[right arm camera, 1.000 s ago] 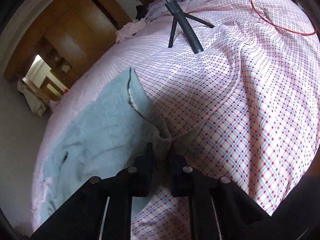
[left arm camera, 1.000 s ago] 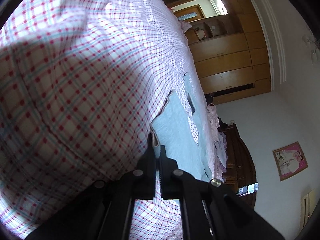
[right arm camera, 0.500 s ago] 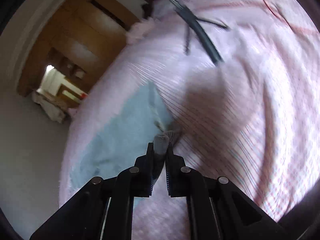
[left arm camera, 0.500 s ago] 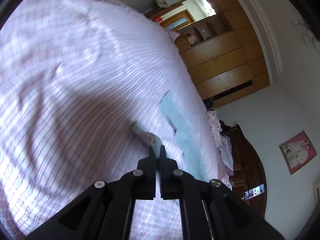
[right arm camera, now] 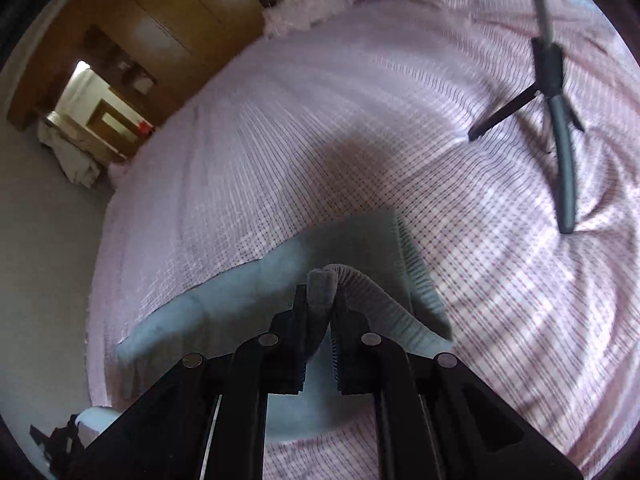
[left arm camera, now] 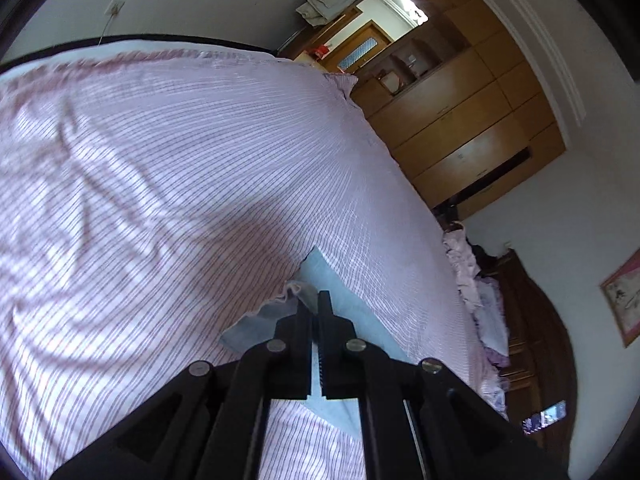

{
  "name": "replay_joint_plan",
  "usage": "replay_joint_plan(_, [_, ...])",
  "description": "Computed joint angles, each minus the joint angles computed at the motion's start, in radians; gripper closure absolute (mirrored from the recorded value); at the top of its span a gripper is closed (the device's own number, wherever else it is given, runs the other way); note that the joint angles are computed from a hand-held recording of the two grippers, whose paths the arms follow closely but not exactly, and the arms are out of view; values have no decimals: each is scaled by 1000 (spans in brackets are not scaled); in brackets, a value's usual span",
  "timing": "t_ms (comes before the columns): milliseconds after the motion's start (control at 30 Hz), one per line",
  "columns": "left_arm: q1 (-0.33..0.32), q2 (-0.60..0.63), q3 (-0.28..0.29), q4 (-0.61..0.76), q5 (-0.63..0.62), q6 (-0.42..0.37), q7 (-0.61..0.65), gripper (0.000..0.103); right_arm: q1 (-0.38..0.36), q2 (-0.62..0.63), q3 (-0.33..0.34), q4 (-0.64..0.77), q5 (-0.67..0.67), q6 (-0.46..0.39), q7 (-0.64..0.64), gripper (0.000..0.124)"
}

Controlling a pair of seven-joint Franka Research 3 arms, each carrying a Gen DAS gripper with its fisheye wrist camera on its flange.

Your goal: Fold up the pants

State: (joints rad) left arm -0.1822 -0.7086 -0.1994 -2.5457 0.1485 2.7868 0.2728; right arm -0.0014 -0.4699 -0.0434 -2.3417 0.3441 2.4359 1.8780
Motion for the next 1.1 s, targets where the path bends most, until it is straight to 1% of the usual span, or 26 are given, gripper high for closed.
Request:
replay_joint_plan(100, [22, 85, -8, 76, 27, -29, 23, 101, 7, 70, -13, 39, 10, 7, -22, 121])
replay_joint_plan(200, [40, 169, -7, 142, 44, -31, 38, 101, 15, 111, -26, 52, 36, 40, -62, 121])
replay_joint_plan(300, [52, 254, -11, 220, 66, -63, 61, 101, -2, 145, -12, 73, -4, 73, -66, 121])
replay_joint_plan(367, [58, 305, -17, 271, 85, -78, 74, 101, -4, 176, -12, 102, -20, 67, -75, 121])
replay_joint_plan(433, [73, 354, -36, 324, 127, -113, 73, 101, -2, 211, -15, 137, -22, 52, -82, 121])
replay_joint_plan(467, [84, 386, -50, 361, 161, -148, 70, 101, -1, 231, -15, 152, -23, 57, -85, 121])
replay_joint_plan(533, [91, 438, -66, 411, 220, -189, 55, 101, -8, 262, -1, 175, -70, 65, -59, 121])
replay_joint_plan(700, [64, 533, -57, 487, 289, -264, 55, 101, -8, 304, 11, 188, -150, 58, -1, 121])
replay_joint_plan(800, [50, 584, -31, 506, 282, -247, 64, 101, -6, 307, 5, 175, -154, 76, 14, 118])
replay_joint_plan(833, [48, 595, -23, 505, 273, -228, 62, 101, -9, 305, 8, 167, -172, 93, 30, 112])
replay_joint_plan(867, [46, 600, -16, 501, 264, -209, 64, 101, -13, 301, 11, 156, -193, 117, 47, 101])
replay_joint_plan(900, [48, 605, -8, 489, 263, -162, 58, 101, -23, 298, 20, 146, -240, 143, 87, 91])
replay_joint_plan(933, [53, 604, -2, 473, 275, -105, 38, 101, -41, 298, 35, 143, -313, 158, 150, 62])
replay_joint_plan(967, [62, 601, -2, 462, 305, -74, 4, 94, -49, 297, 37, 135, -349, 176, 180, 42])
replay_joint_plan(1000, [73, 591, 0, 441, 335, -28, -28, 74, -58, 286, 40, 109, -382, 231, 216, 40])
replay_joint_plan(1033, [89, 563, 1, 398, 377, 44, -77, 58, -55, 279, 33, 86, -377, 287, 209, 40])
replay_joint_plan(1067, [119, 533, -16, 359, 450, 90, -166, 27, -52, 279, 30, 83, -370, 299, 197, 40])
replay_joint_plan(1100, [172, 487, -56, 312, 565, 122, -304, 15, -56, 285, 32, 90, -383, 287, 195, 40])
